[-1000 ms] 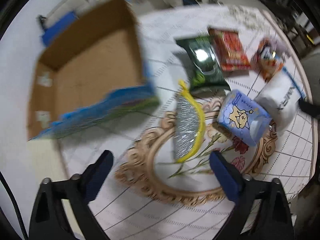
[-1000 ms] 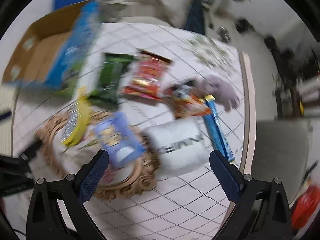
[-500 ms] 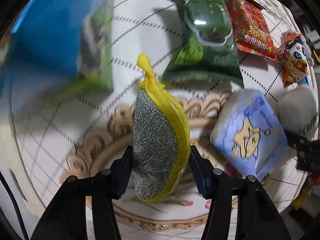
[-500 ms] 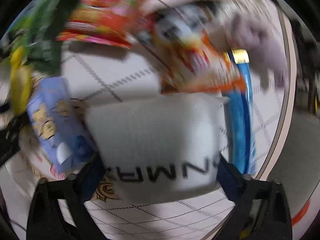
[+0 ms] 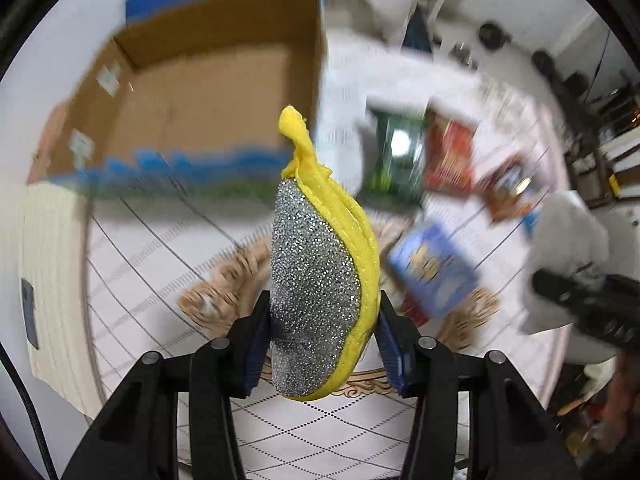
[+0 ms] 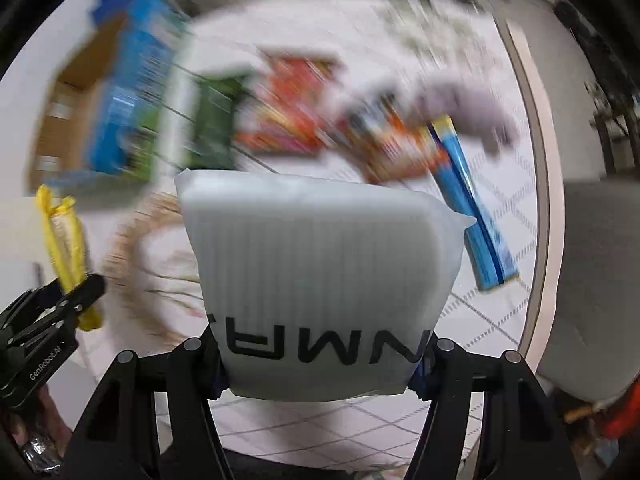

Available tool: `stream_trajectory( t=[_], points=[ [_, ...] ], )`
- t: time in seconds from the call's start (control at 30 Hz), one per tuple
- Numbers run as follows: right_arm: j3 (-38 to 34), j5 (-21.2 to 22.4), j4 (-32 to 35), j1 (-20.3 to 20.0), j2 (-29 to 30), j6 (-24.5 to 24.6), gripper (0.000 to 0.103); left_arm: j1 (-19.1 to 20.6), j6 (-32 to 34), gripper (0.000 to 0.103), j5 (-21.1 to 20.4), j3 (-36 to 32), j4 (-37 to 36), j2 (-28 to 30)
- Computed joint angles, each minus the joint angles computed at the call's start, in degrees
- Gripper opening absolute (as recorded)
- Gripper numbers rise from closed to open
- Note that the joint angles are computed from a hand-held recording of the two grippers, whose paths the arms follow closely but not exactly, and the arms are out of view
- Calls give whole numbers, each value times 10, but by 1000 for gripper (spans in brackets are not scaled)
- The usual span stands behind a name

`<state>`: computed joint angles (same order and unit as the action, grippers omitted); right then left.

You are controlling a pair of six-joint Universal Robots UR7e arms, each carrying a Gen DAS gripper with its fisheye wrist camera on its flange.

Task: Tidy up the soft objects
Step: 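Grasp the yellow-grey sponge with the left tool while the right tool grasps the white NMRA pouch, then lower the sponge into the box with the left tool while the right tool drops the pouch beside it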

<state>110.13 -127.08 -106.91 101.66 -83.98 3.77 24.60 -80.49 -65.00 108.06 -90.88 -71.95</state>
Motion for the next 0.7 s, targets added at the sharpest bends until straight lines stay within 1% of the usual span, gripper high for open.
stream_trajectory(
  t=[0.03, 0.07, 0.1, 0.13, 0.2, 0.27, 0.33, 0.43, 0.47, 0.5, 0.57, 0.63, 0.7],
  points=[
    [-9, 12, -1, 17, 2, 0, 68, 6, 6, 45, 10, -22, 6, 3],
    [-20, 28, -8, 35, 12, 0, 68, 11, 8, 45, 21, -43, 28, -10],
    [-37, 53, -9, 55, 24, 1, 68, 24, 18, 45, 30, -58, 34, -11],
    [-59, 69, -1, 73, 41, 12, 68, 33, 23, 45, 36, -70, 41, -17],
    [-100, 106, -4, 98, 89, 26, 69, 60, 36, 46, 56, -106, 78, -25],
    [-135, 114, -15, 118, 146, 52, 69, 91, 44, 46, 75, -141, 120, -25],
    [-178, 126, -28, 131, 214, 69, 69, 136, 72, 46, 81, -163, 129, -28],
    [-247, 124, -32, 149, 319, 93, 69, 205, 135, 46, 87, -194, 135, -22],
    [-274, 119, -31, 154, 354, 101, 69, 233, 172, 46, 85, -206, 130, -14],
    [-298, 115, -25, 158, 385, 112, 69, 250, 190, 46, 82, -213, 128, -11],
    [-344, 100, -11, 160, 439, 126, 69, 298, 244, 46, 70, -231, 113, 9],
    [-380, 89, 0, 156, 481, 146, 69, 338, 293, 46, 46, -239, 93, 21],
    [-397, 82, 6, 150, 506, 167, 69, 361, 313, 46, 39, -250, 89, 42]
  ],
)
